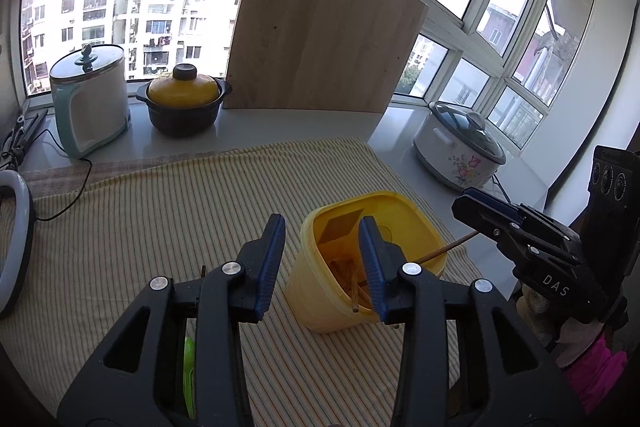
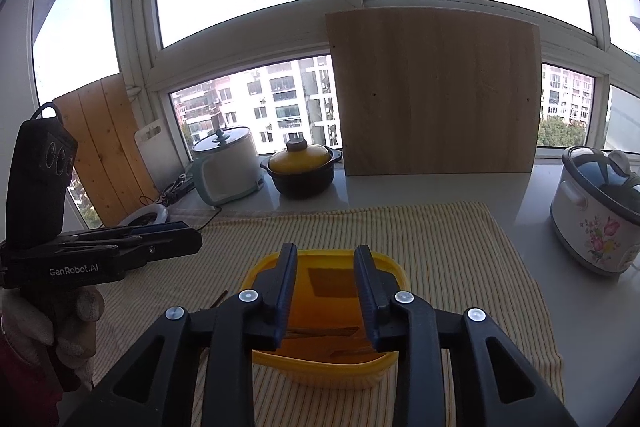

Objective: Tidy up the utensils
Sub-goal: 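Open the right tool to drop the clear spoon while the left tool drops its chopstick, then move both tools back down to the remaining chopsticks and green spoon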

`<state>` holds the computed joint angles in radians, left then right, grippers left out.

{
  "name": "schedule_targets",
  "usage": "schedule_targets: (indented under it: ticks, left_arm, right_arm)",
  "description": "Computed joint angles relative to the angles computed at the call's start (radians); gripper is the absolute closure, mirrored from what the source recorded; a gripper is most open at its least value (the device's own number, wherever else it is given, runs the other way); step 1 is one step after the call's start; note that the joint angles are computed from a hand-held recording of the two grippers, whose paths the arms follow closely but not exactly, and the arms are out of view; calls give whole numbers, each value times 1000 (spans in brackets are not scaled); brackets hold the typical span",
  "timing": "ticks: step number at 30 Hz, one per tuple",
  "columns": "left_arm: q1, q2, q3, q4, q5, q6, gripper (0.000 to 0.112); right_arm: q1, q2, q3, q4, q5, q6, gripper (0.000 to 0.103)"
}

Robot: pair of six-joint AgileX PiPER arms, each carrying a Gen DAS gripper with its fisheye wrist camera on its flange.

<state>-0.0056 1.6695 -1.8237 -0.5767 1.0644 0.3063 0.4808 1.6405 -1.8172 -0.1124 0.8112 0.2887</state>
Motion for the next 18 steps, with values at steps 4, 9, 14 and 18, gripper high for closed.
schedule_targets:
  ticks: [4,9,14,18]
  left_arm:
    - [65,-30,45,-17,-2,38,75]
    - [162,-48,113,-37,-2,86,75]
    - [244,-68,200,-42,-4,139,75]
    - [287,-78,264,-38,-9,169,75]
  right_arm:
    - [36,-14,3,-11,1,-1,73]
    - [104,-19,3,-38,-3,4,73]
    - [172,16,-34,-30,15,-20,73]
    - [219,64,-74,-14,37,-40,73]
